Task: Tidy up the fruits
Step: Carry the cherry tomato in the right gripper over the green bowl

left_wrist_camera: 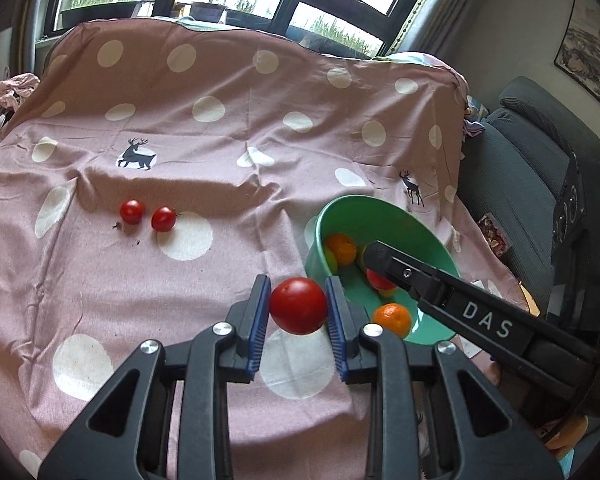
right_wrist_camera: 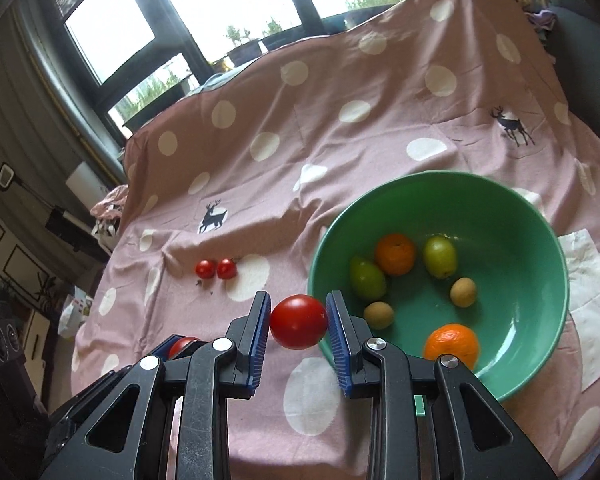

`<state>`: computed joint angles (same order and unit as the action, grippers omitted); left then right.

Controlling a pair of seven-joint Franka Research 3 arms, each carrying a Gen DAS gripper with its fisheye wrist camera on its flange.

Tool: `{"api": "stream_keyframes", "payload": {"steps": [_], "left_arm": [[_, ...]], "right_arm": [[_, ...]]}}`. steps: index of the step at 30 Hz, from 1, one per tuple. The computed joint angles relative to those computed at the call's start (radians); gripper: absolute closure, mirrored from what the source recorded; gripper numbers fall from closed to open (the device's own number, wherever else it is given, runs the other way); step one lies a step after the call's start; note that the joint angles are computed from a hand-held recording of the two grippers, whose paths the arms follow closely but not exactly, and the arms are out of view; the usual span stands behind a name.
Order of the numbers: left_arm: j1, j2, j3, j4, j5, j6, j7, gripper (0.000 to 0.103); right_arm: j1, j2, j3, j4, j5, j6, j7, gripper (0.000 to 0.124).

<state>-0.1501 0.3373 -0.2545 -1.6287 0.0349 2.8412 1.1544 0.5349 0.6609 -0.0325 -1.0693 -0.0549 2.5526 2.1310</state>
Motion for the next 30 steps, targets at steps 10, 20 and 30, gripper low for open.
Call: {"api": "stream_keyframes", "payload": {"steps": [10,20,30], "left_arm": [[-0.057,0.115,-0.003,0.180,0.049,-0.069,0.013,0.076],[-0.102,0.233,-0.007,0.361,0.055,-0.162,0.053,0.076],[-0.136,0.355,-0.010,0.541,0.032,-0.287,0.099,0.076]], "right_arm": [[0.018,-0.124,-0.095,-0.209,-0.112,0.140,0.214,0.093],[-0.018,-0.169,-0.092,-0.286,-0.149,0.137,0.317,0.093],[-0.067,-0.154,-0.052,-0.270,-0.118,0.062,0.313,0.093]]}}
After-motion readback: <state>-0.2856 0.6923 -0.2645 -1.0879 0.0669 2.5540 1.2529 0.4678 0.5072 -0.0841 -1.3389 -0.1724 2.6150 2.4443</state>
